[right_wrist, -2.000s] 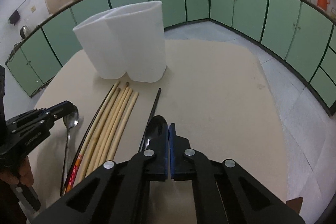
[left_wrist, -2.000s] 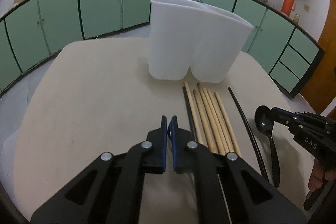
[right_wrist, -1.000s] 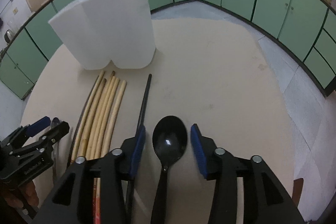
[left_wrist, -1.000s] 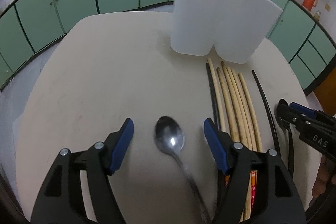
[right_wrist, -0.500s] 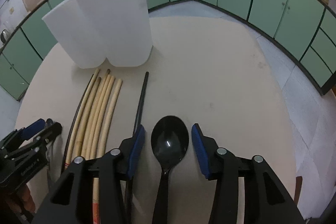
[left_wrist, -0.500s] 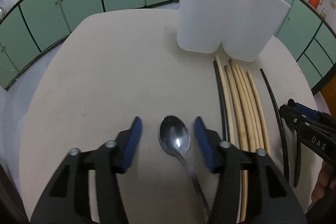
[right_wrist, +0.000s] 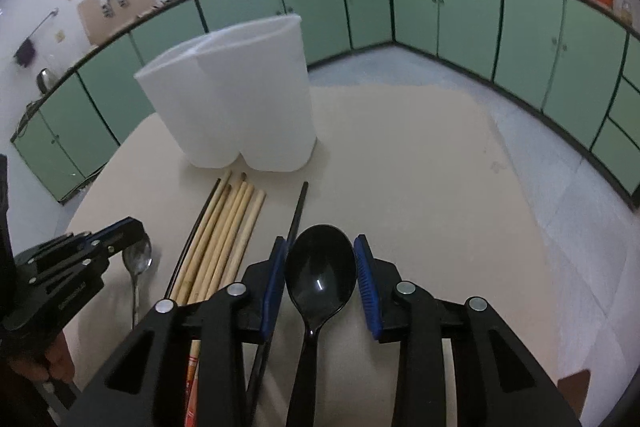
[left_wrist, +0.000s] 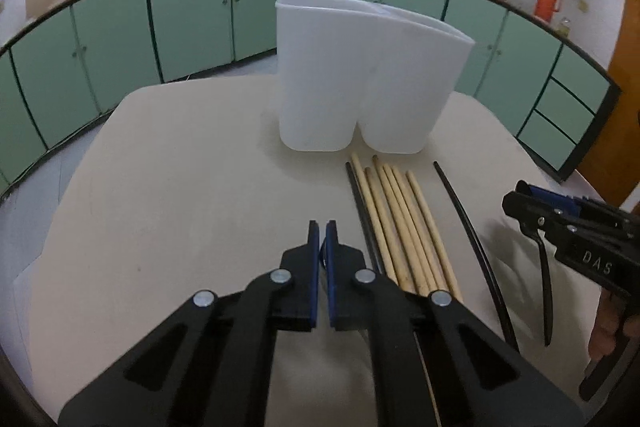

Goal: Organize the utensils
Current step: 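Lift both spoons and drop them into the white utensil holder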

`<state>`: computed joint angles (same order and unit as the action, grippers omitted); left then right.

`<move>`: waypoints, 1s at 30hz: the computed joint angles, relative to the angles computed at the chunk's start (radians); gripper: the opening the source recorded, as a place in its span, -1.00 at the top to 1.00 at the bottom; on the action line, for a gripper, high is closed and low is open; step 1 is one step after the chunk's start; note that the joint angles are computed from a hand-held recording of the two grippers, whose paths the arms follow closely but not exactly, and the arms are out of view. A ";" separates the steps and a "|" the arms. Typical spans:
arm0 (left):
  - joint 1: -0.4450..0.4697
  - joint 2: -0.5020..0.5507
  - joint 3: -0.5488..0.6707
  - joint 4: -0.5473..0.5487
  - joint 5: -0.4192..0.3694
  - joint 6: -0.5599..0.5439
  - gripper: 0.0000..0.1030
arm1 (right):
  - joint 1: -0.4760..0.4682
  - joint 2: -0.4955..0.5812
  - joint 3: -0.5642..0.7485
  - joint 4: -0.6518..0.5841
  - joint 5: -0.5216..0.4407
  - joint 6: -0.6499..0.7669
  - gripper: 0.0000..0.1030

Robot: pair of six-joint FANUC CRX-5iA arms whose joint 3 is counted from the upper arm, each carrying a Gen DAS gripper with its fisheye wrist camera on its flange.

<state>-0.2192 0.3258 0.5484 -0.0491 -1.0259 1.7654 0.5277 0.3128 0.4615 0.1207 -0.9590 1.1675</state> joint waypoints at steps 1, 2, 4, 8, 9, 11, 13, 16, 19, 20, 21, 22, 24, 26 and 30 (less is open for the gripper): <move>0.009 -0.006 -0.018 0.025 0.009 -0.006 0.95 | 0.000 -0.005 -0.009 0.000 0.003 -0.005 0.34; 0.015 -0.010 -0.029 0.035 0.014 -0.009 0.95 | -0.003 -0.006 -0.012 -0.008 0.004 -0.008 0.34; 0.014 -0.020 -0.045 0.033 0.027 -0.009 0.96 | -0.005 0.012 0.016 -0.019 -0.010 -0.015 0.34; 0.018 -0.054 -0.094 0.056 0.097 -0.027 0.96 | -0.009 -0.009 -0.014 -0.017 0.043 -0.021 0.34; 0.021 -0.067 -0.114 0.066 0.134 -0.038 0.96 | -0.011 -0.021 -0.024 -0.018 0.059 -0.015 0.34; 0.011 -0.082 -0.122 0.051 0.171 -0.033 0.96 | -0.014 -0.032 -0.036 -0.015 0.101 -0.010 0.34; 0.007 -0.107 -0.151 0.035 0.233 -0.034 0.97 | -0.017 -0.041 -0.046 -0.006 0.136 -0.012 0.34; 0.001 -0.136 -0.183 0.009 0.306 -0.017 0.97 | -0.020 -0.053 -0.063 0.003 0.194 -0.018 0.34; -0.001 -0.156 -0.200 -0.016 0.365 0.005 0.97 | -0.023 -0.056 -0.070 0.005 0.248 -0.015 0.34; -0.003 -0.162 -0.203 -0.027 0.383 0.011 0.97 | -0.023 -0.056 -0.070 0.006 0.260 -0.014 0.34; -0.005 -0.166 -0.201 -0.040 0.397 0.017 0.97 | -0.023 -0.055 -0.071 0.013 0.278 -0.014 0.34; -0.009 -0.164 -0.192 -0.054 0.405 0.025 0.97 | -0.023 -0.054 -0.076 0.022 0.297 -0.016 0.34; -0.012 -0.166 -0.178 -0.083 0.424 0.037 0.97 | -0.027 -0.044 -0.058 0.018 0.324 -0.007 0.34; -0.014 -0.168 -0.160 -0.110 0.448 0.045 0.97 | -0.034 -0.025 -0.021 0.012 0.360 0.004 0.34; -0.011 -0.134 -0.080 -0.152 0.487 0.053 0.97 | -0.045 0.032 0.075 0.015 0.429 0.025 0.34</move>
